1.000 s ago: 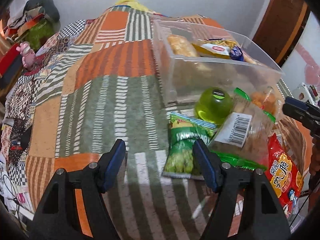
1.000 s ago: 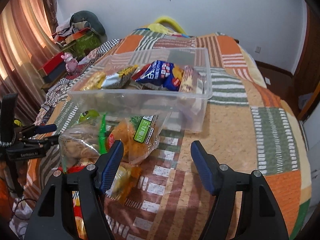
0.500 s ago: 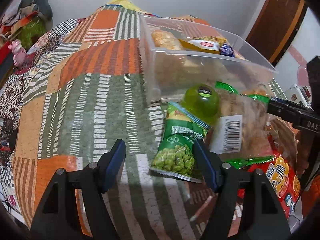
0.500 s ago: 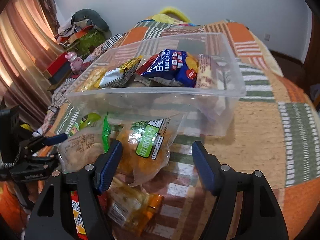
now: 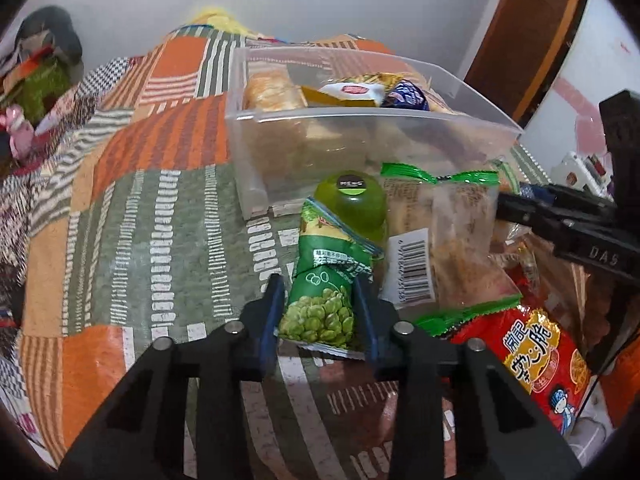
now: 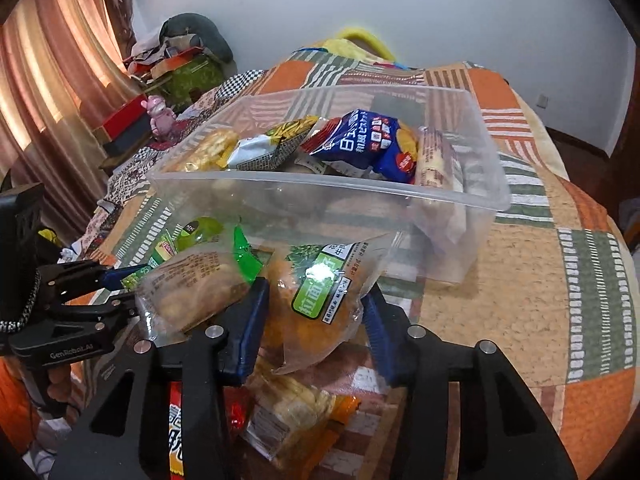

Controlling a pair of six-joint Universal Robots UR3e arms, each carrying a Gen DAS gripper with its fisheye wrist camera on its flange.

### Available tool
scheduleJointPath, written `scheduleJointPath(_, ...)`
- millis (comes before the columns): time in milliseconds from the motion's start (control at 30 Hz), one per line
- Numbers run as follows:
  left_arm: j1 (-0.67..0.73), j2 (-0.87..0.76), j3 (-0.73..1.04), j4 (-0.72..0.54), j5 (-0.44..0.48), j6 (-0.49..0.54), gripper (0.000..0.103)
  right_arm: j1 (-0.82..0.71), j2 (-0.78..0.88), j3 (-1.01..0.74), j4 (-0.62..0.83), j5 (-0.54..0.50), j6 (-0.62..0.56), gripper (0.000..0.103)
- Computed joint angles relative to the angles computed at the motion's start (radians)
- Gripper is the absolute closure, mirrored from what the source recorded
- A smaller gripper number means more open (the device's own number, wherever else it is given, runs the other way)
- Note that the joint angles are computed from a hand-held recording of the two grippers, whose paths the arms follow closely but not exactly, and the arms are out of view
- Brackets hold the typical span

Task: Organize snacks
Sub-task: 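Carry pea bag over box and release with left tool while right tool releases bread bag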

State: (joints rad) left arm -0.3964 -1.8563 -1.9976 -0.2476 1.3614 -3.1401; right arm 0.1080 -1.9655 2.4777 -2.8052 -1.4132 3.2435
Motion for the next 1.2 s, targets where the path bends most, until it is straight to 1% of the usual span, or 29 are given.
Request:
scheduleJointPath(67,-0.006,0.017,-0.010,0.003,0.004,-0.002,0.080,-0.015,-0.038,0.009,0.021,-0.001,-0.009,0.064)
scheduleJointPath(133,-0.018,0.044,-0.025,0.006,0.023,-0.017,0.082,-0.013,-0.075,0.013,0.042,-0.017,-0.008,0.064)
scheduleJointPath(200,-0.031,0.060,-0.027,0.001,0.058,-0.026,0.082,-0.027,-0.122,0.026,0.068,-0.016,-0.018,0.064)
scheduleJointPath(467,-0.035,0.203,-0.093,-0.003,0.120,-0.040,0.083,-0.092,-0.308,0.036,0.183,-0.002,-0.038,0.065)
scheduleJointPath(567,-0.038,0.228,-0.062,-0.012,0.143,-0.048,0.083,-0.113,-0.347,0.020,0.208,0.008,-0.043,0.065)
scheduleJointPath(700,-0.035,0.231,-0.007,-0.016,0.132,-0.060,0.083,-0.123,-0.368,-0.002,0.203,0.008,-0.041,0.065)
scheduleJointPath(933,-0.046,0.142,0.135,-0.006,0.135,-0.078,0.083,-0.106,-0.286,-0.049,0.103,-0.013,-0.018,0.065)
scheduleJointPath(1200,-0.049,-0.001,0.320,-0.023,0.130,-0.102,0.083,-0.035,-0.016,-0.133,-0.106,-0.063,0.020,0.065)
